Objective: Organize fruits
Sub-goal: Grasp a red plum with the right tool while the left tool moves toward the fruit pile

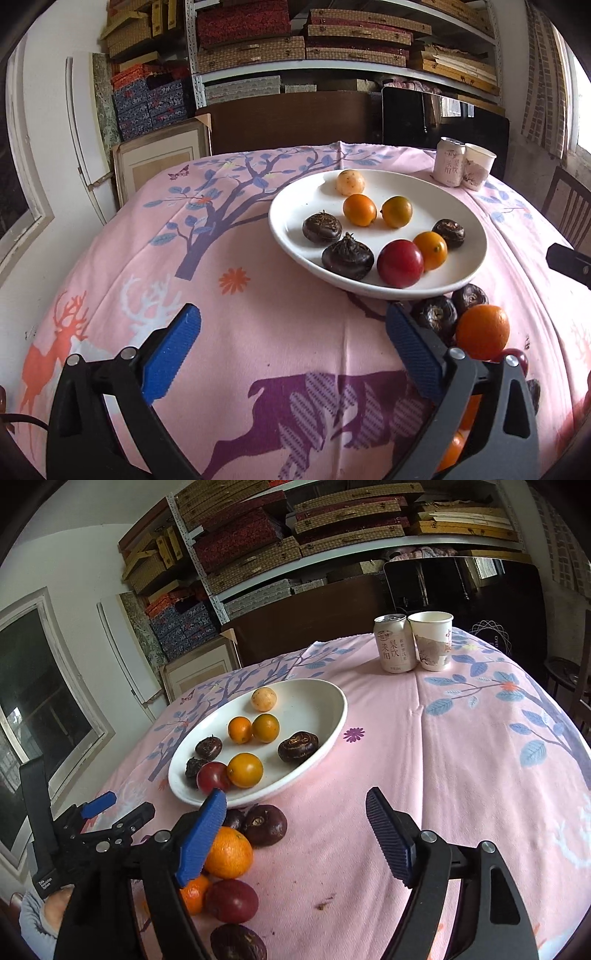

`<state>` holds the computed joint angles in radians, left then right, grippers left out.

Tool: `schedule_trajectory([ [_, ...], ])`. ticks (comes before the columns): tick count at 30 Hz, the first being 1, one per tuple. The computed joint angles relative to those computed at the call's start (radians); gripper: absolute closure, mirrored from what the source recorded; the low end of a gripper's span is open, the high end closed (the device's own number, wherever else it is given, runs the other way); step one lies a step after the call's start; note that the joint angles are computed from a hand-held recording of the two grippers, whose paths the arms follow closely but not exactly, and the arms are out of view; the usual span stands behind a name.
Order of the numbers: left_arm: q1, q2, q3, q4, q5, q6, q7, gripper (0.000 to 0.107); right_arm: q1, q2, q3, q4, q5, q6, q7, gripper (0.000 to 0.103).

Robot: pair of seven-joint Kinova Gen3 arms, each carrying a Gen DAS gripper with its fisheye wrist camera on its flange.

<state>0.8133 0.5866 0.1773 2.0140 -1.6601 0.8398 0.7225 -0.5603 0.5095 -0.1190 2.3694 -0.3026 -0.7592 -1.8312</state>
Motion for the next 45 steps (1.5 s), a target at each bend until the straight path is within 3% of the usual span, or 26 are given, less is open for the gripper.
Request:
schedule_trajectory([
  [5, 0.032, -0.001, 0.007, 0.025, 0.019, 0.046, 0.033, 0.009, -0.011, 0.003, -0.015, 0.055, 0.001, -0.045, -0.025, 0.021],
  [23, 0.066, 0.014, -0.009, 0.001, 0.064, 0.081, -0.012, 0.009, -0.131, 0.003, 0.017, 0.003, -0.096, 0.065, 0.144, 0.020],
  [45, 0.056, 0.010, -0.023, -0.001, 0.089, 0.054, -0.031, 0.009, -0.161, 0.009, 0.036, -0.062, -0.105, 0.199, 0.225, 0.016],
])
